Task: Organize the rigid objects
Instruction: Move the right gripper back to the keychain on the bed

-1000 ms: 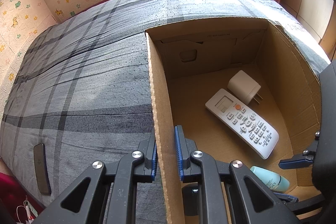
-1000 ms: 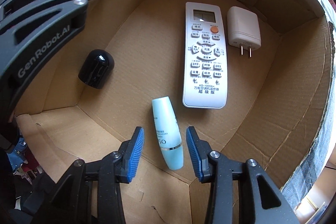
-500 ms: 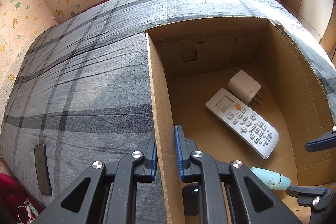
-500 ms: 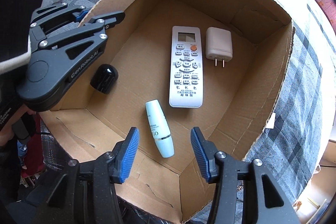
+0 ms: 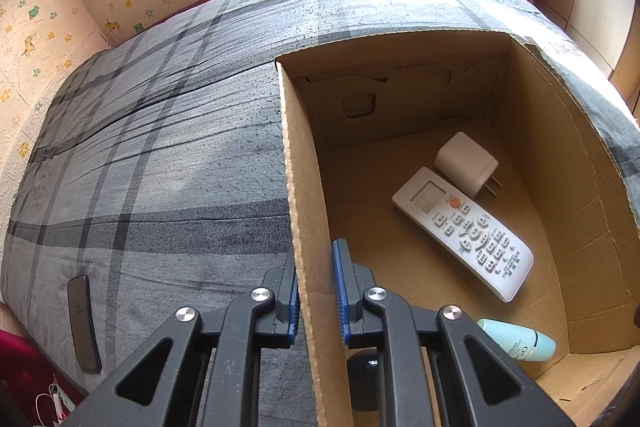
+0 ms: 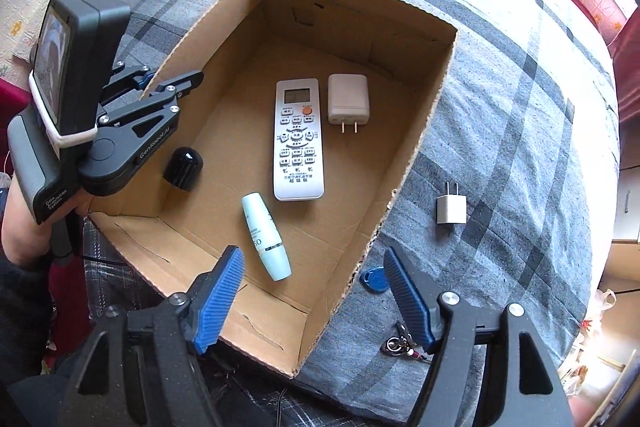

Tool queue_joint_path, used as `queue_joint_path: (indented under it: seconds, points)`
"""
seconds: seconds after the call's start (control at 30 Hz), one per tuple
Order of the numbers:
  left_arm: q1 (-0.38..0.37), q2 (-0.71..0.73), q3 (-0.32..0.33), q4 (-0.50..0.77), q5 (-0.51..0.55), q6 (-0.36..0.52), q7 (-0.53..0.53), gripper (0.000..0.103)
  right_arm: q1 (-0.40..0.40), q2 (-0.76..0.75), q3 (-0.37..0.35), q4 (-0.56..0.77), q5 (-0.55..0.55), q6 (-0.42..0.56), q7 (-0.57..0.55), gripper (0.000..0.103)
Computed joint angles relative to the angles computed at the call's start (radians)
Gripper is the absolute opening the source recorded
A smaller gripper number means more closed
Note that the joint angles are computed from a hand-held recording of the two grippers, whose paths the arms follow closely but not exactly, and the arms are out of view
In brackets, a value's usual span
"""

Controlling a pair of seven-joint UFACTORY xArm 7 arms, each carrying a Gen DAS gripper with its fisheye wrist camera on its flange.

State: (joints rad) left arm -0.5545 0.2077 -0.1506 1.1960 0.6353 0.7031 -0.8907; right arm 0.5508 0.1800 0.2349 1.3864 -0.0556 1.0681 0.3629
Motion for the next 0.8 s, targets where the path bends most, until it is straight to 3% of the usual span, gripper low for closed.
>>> queue_joint_path:
  seconds: [0.3, 0.8]
  points:
    - [-0.002, 0.001, 0.0, 0.002, 0.002, 0.005, -0.001, 0.016, -0.02, -0.099, -0.002, -0.076, -0.011, -0.01, 0.029, 0.099]
    - [-0.002, 0.002, 0.0, 0.004, 0.003, 0.009, 0.002, 0.016, -0.104, -0.275, -0.01, -0.354, 0.008, -0.09, 0.122, 0.102]
